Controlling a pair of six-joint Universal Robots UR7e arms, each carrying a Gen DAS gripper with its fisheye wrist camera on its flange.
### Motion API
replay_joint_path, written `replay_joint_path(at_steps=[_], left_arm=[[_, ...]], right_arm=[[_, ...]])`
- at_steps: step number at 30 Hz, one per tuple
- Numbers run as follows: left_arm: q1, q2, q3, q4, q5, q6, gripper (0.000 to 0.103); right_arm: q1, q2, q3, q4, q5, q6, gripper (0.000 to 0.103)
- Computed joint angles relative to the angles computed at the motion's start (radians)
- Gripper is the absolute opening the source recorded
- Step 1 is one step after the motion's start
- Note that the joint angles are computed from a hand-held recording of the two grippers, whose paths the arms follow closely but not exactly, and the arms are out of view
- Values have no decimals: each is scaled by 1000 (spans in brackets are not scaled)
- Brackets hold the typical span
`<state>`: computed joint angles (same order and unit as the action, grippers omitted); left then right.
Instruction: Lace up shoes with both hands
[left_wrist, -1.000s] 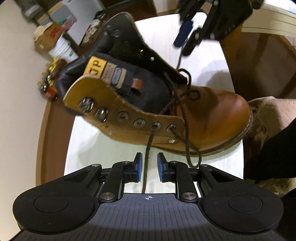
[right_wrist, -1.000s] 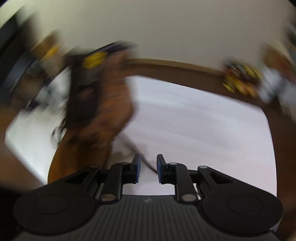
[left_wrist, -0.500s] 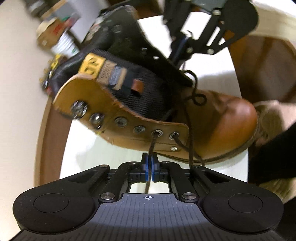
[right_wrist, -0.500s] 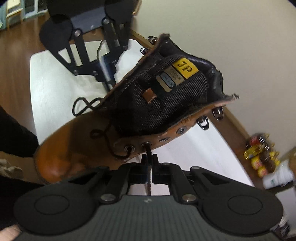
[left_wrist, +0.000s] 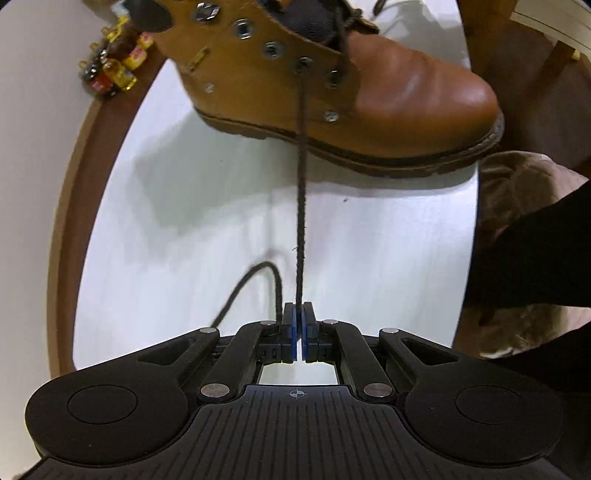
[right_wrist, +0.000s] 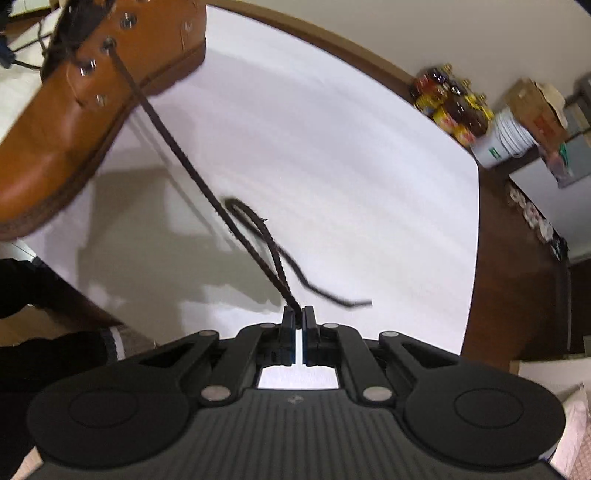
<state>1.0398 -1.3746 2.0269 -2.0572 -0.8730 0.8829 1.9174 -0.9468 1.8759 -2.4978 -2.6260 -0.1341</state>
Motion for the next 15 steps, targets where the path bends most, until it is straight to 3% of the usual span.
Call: replay_joint_path(at_steps=[3, 10, 15], left_arm=[[-4, -5, 8, 6, 1, -14, 2], [-5, -31, 17, 57, -25, -55, 2], [7, -41, 31, 29, -44, -40, 4]], right_arm=[[14, 6, -25, 64, 2, 58, 3], [15, -33, 39, 92, 45, 145, 3], [41, -80, 8, 186, 236, 291, 3]])
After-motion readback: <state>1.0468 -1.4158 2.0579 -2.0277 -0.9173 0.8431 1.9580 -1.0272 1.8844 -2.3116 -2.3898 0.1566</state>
